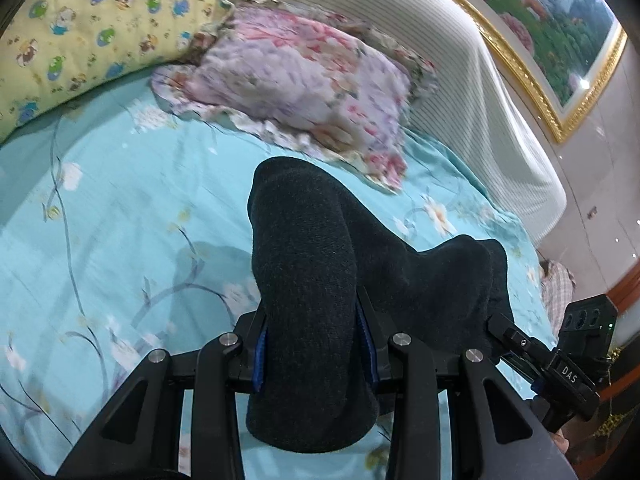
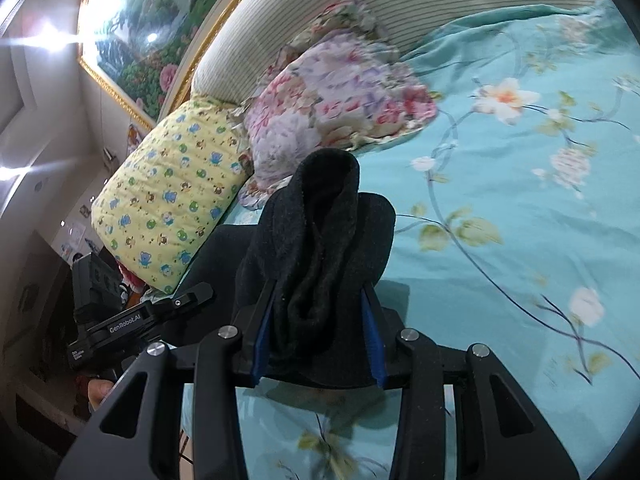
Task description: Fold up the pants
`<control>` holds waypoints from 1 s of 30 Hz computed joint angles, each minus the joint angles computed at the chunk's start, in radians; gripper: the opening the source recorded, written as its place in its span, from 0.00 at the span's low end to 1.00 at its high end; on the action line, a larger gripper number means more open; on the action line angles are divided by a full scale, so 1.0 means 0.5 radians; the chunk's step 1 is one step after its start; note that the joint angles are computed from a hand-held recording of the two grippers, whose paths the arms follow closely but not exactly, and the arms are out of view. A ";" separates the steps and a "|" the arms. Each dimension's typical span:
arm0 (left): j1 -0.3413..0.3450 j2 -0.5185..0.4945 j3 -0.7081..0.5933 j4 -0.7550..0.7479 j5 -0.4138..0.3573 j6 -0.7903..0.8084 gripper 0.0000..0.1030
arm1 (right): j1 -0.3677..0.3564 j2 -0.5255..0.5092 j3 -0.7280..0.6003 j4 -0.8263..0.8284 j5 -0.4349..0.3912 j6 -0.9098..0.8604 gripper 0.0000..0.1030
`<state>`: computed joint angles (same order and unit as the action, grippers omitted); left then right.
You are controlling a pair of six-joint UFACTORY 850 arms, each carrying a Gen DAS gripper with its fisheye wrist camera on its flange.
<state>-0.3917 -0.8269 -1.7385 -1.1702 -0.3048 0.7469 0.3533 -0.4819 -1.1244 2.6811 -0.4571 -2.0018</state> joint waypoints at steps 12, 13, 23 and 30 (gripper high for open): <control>0.066 -0.172 -0.267 0.505 0.051 -0.581 0.36 | -0.006 -0.314 -0.492 -0.497 0.150 0.398 0.40; 0.072 -0.192 -0.297 0.559 0.046 -0.641 0.36 | -0.004 -0.336 -0.527 -0.511 0.163 0.396 0.40; 0.086 -0.286 -0.426 0.940 0.027 -1.036 0.36 | -0.013 -0.513 -0.776 -0.840 0.228 0.667 0.40; 0.081 -0.318 -0.451 1.039 0.024 -1.135 0.37 | -0.031 -0.566 -0.827 -0.970 0.221 0.793 0.40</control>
